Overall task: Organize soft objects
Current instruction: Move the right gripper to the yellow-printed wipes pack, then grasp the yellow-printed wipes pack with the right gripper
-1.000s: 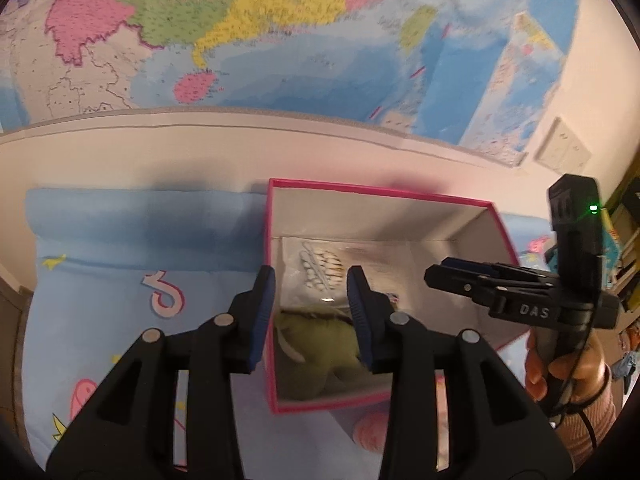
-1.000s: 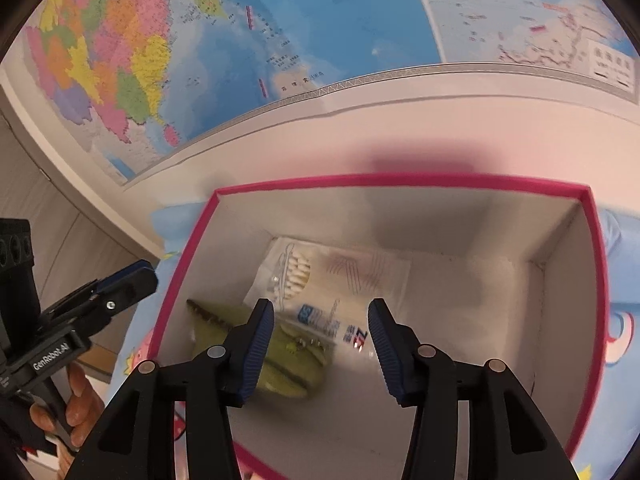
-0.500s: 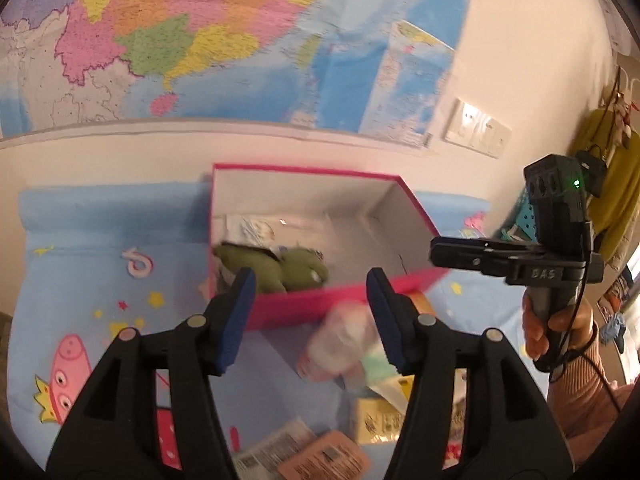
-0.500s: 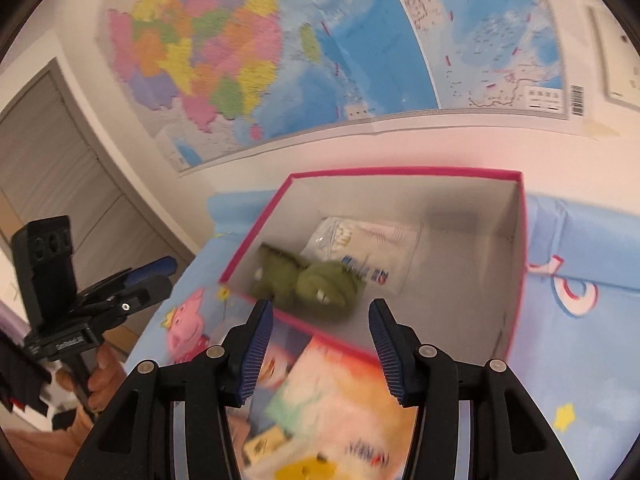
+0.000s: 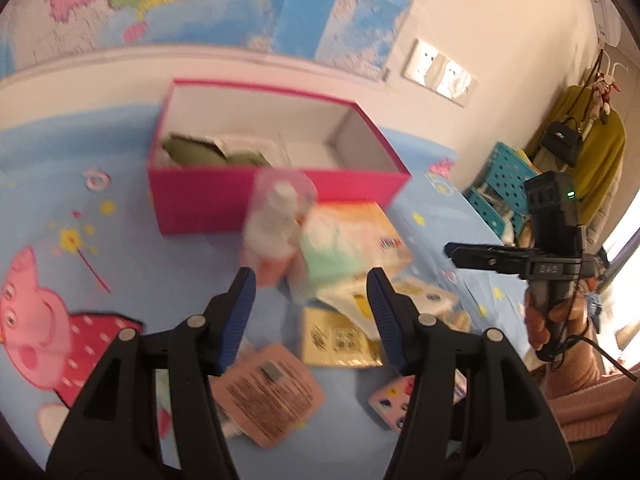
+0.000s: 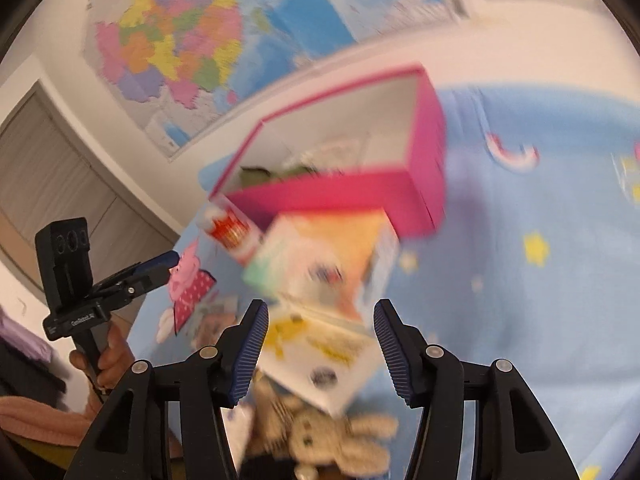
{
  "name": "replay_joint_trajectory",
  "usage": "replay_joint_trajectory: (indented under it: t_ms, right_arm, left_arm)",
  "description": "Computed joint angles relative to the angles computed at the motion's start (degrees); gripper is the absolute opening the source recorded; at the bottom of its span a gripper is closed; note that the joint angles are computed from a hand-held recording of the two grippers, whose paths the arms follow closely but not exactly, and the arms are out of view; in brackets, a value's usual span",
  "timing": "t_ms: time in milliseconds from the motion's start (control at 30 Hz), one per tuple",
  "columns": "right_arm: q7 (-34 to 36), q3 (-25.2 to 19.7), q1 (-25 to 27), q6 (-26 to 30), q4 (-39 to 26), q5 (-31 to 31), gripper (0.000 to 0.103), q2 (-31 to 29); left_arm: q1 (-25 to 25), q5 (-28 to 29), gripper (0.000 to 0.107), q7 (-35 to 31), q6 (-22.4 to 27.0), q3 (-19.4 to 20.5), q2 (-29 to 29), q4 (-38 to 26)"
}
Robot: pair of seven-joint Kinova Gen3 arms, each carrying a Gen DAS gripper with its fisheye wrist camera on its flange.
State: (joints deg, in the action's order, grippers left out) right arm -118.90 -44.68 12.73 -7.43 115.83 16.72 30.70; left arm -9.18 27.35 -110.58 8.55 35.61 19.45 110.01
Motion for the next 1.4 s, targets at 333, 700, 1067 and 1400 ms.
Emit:
replay_joint_trajectory:
  t_ms: [333, 700, 1067, 1400]
  right_arm:
    - [2.20, -14.17, 12.21, 4.86, -1.97, 1.16, 0.056, 15.91]
    - [10.71, -17.82, 15.27, 2.58, -0.82, -3.98, 0.031, 21.28]
    - [8.50, -15.30, 14.08, -5.52, 4.77, -1.24, 0.020, 15.16]
    - [2.64, -11.50, 12.38, -10.36, 8.02, 3.63, 0.015, 7.21]
  left_arm:
    - [7.52, 0.85, 0.059, -2.40, 10.47, -5.20, 6.77, -6.49]
    - [13.42, 4.61, 0.052, -3.50, 18.58, -12.83, 10.15, -11.91]
    - [11.93, 10.46, 0.051, -7.26, 22.21, -11.76, 12.33, -13.41]
    - [10.77, 17.49, 0.051, -14.53, 21.32, -11.29, 8.92, -11.50]
